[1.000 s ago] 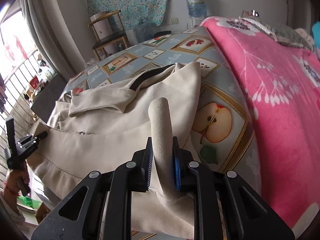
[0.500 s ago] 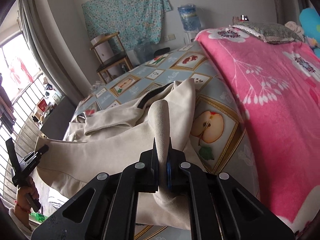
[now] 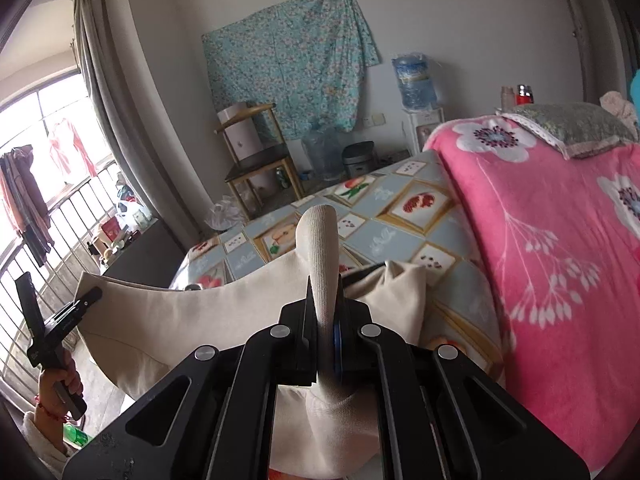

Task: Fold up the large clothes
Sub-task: 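Lift the held edge and fold it over the jacket with both grippers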

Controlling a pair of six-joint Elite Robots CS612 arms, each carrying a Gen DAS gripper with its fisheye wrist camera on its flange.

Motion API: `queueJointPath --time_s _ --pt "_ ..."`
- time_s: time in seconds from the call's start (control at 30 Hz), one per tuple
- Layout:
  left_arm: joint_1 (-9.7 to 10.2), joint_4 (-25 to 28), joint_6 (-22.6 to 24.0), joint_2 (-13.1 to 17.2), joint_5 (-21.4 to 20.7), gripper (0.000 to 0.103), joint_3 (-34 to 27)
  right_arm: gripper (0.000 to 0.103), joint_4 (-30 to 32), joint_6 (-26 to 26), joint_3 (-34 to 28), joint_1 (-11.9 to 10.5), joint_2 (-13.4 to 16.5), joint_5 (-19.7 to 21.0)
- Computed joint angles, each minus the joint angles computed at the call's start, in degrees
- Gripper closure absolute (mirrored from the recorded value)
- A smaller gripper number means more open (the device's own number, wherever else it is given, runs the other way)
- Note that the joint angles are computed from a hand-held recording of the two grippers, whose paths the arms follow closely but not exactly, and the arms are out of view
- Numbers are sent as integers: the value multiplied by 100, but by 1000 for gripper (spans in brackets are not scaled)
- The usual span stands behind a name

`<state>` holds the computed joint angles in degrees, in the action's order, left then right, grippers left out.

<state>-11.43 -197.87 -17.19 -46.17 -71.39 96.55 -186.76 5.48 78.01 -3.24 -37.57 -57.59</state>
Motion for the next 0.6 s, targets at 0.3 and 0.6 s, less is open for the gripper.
queueJointPath --time_s 0.3,0.6 --pt "400 1675 71 775 -461 97 -1587 97 2110 -552 -2273 252 1132 -632" --pt "540 2479 -49 1133 -935 97 -2120 97 2923 -429 -2743 188 1496 -388"
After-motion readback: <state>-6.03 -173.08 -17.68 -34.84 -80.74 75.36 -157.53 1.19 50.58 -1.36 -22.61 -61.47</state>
